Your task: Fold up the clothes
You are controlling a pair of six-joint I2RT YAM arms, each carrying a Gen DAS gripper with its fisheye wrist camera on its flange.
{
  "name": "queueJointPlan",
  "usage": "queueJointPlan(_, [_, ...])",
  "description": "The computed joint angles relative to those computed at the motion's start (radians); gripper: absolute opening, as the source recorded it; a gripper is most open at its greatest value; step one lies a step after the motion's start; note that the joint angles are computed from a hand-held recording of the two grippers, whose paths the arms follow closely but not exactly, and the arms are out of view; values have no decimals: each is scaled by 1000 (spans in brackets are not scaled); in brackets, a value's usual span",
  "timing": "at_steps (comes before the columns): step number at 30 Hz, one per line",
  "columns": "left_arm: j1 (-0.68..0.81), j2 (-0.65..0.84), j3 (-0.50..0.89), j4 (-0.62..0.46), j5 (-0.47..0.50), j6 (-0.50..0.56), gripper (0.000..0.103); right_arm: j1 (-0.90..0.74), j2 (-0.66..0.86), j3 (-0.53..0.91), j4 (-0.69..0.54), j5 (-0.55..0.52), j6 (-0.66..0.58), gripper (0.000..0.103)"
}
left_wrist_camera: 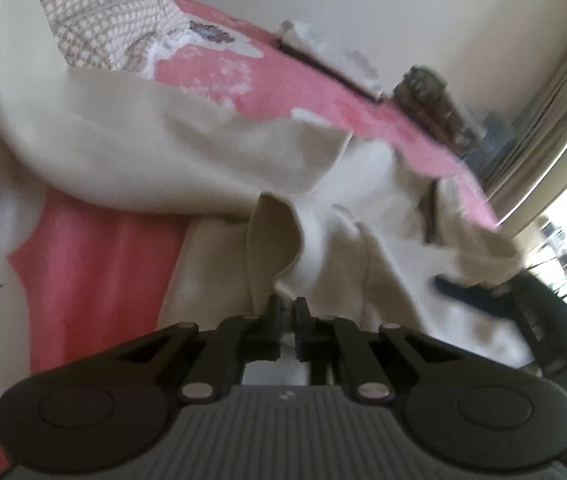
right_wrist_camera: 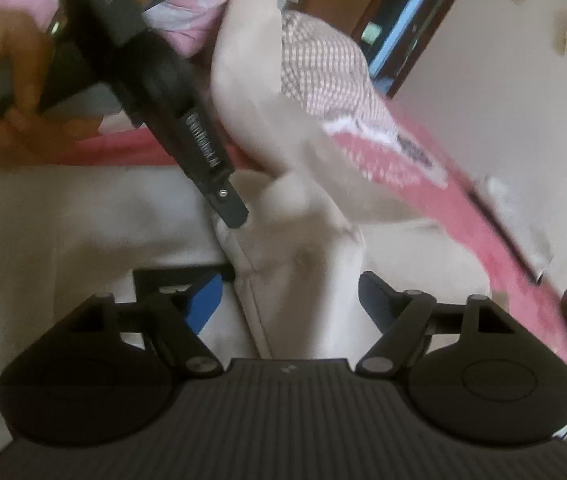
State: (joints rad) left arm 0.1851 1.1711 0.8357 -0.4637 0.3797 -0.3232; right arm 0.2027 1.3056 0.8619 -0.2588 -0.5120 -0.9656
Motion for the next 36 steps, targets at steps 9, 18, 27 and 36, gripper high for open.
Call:
queueJointPlan(9, [93,-47,26,90,276,-67,6,132,7,-219,503,209,45,71])
queueJointPlan(18, [147,-52,-31,256,336,-267,30,-50,77,96,242,196,267,10])
queueJointPlan(27, [6,17,53,118,165,-111,31,-696,507,1000,-116,49,971,10])
queueJointPlan(36, [-348,364,549,-146,-123,189,49,-1048,745,1046,-12,102,1420,10])
